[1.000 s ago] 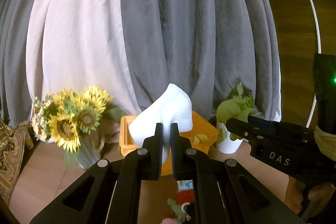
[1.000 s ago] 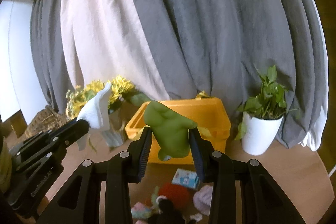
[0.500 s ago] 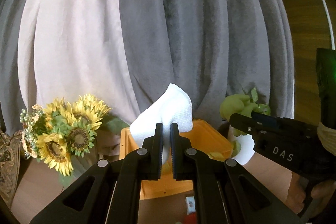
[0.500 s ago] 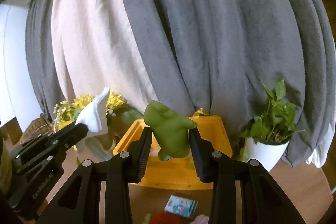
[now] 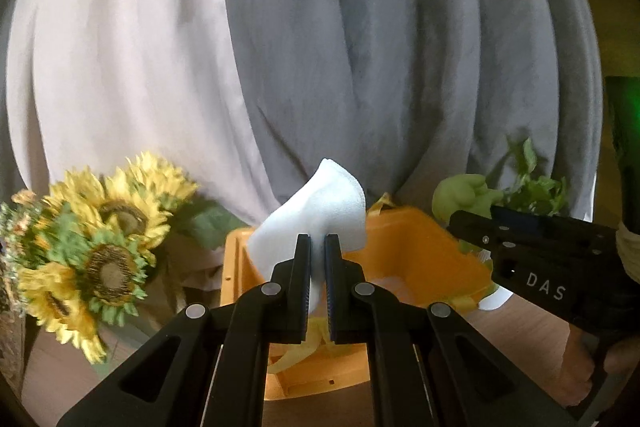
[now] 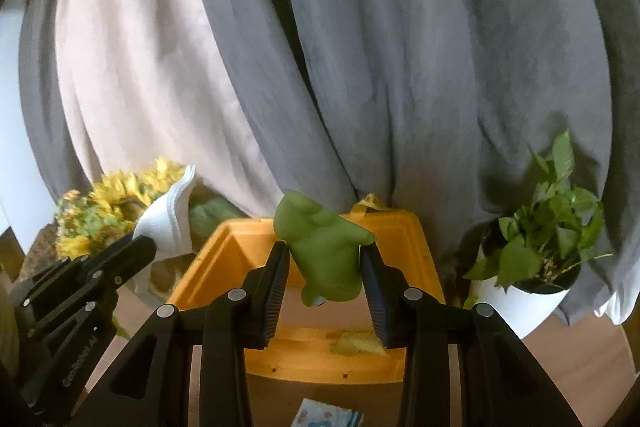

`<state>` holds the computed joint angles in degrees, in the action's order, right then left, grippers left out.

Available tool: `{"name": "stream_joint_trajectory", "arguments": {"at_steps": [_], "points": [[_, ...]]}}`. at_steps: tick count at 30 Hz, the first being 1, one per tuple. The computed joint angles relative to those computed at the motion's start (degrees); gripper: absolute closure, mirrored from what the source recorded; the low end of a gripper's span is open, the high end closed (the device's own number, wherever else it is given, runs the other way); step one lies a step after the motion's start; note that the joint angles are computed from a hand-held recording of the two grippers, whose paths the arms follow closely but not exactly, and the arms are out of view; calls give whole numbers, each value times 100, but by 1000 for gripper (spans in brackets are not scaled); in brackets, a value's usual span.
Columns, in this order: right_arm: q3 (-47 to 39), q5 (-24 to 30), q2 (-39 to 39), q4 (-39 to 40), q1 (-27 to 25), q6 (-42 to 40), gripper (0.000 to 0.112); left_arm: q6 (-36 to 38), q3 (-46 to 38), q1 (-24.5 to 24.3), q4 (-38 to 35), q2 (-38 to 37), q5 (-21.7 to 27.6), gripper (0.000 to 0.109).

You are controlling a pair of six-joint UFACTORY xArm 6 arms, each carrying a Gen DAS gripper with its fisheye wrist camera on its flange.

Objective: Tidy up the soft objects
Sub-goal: 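Lift the white cloth and green plush over the orange crate with both tools, then open both tools to drop the cloth and plush into the crate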

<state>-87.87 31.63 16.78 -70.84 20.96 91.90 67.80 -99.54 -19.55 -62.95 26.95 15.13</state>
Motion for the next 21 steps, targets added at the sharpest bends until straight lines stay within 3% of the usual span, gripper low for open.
{"name": "stream_joint_trajectory", "arguments": {"at_steps": [8, 15, 18, 21], "points": [[-857, 76, 811, 1618, -248, -1590, 74, -2132, -1222, 191, 1959, 993, 837, 100], [-1467, 176, 1439, 2778, -374, -2739, 74, -3102, -2222, 250, 3046, 1738, 1455, 100], [-1487, -194, 1574, 3031, -477, -2891, 74, -3352, -2688, 269, 3316, 2037, 1755, 100], [-1727, 127, 1715, 3471, -436, -3327, 74, -3503, -2974, 269, 3512, 2237, 1861, 99]]}}
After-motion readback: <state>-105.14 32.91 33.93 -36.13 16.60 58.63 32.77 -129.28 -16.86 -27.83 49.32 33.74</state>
